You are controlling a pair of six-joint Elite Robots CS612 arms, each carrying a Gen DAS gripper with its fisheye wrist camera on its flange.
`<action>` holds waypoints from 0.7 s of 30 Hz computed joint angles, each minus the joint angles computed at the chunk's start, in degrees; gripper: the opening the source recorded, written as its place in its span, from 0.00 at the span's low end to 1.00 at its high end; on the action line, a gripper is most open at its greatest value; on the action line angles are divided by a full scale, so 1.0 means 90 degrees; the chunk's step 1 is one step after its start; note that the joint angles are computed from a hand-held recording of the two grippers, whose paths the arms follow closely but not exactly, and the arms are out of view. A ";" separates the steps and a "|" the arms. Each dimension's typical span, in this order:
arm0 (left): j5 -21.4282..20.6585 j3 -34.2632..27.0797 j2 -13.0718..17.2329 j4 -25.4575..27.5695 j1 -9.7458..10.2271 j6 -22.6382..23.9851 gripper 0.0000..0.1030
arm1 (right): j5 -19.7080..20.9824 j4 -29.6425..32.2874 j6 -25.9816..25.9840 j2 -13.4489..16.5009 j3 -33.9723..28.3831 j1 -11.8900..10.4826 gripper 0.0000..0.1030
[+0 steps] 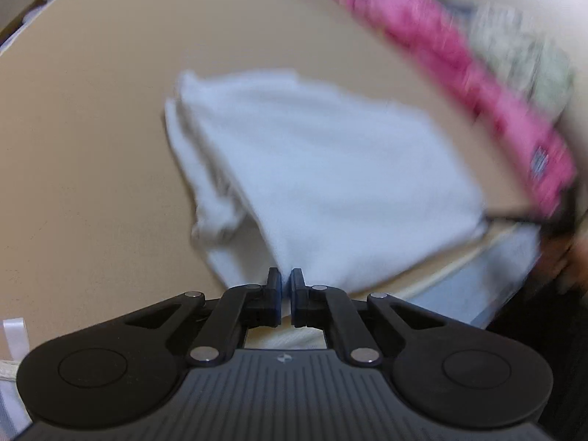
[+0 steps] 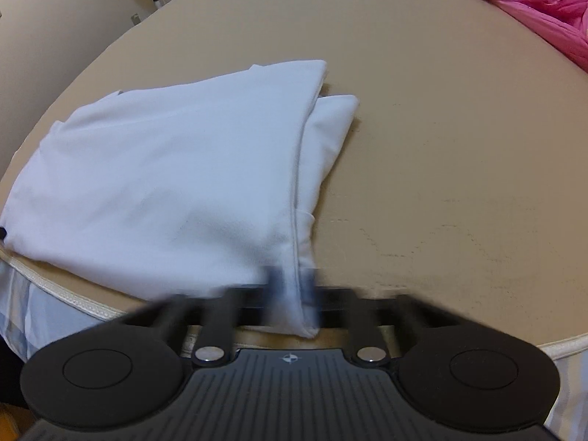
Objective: Fold small clothes
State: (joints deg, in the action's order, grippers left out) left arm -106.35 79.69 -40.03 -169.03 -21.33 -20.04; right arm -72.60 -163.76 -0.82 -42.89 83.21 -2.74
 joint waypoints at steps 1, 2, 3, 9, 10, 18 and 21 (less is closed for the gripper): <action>-0.0102 0.0027 -0.0008 -0.0202 0.0056 -0.0137 0.04 | 0.0199 -0.0274 0.0377 -0.0035 0.0094 -0.0067 0.03; 0.0007 0.0092 -0.0061 -0.0137 0.0050 -0.0008 0.04 | 0.0371 -0.0469 0.0679 -0.0060 0.0162 -0.0127 0.03; 0.0125 0.0097 -0.0089 0.0194 0.0021 0.0282 0.04 | 0.0400 -0.0469 0.0812 -0.0080 0.0191 -0.0154 0.03; 0.0481 -0.0251 0.0015 0.1563 -0.0114 0.0807 0.09 | -0.0092 0.0974 0.0280 -0.0020 -0.0109 -0.0015 0.05; 0.0488 -0.0225 0.0012 0.1338 -0.0093 0.0609 0.23 | -0.0150 0.0752 0.0327 -0.0032 -0.0075 -0.0011 0.11; 0.0179 -0.0286 0.0151 -0.0169 -0.0082 0.0408 0.43 | -0.0312 -0.1593 0.0155 0.0145 0.0075 0.0115 0.34; 0.0255 -0.0532 0.0272 0.0183 -0.0160 0.0640 0.43 | -0.0074 -0.1473 0.0020 0.0291 -0.0145 0.0168 0.34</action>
State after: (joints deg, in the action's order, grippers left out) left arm -104.06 74.90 -37.59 -167.38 -22.77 -14.29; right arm -73.27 -177.02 -0.64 -40.26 81.90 -1.23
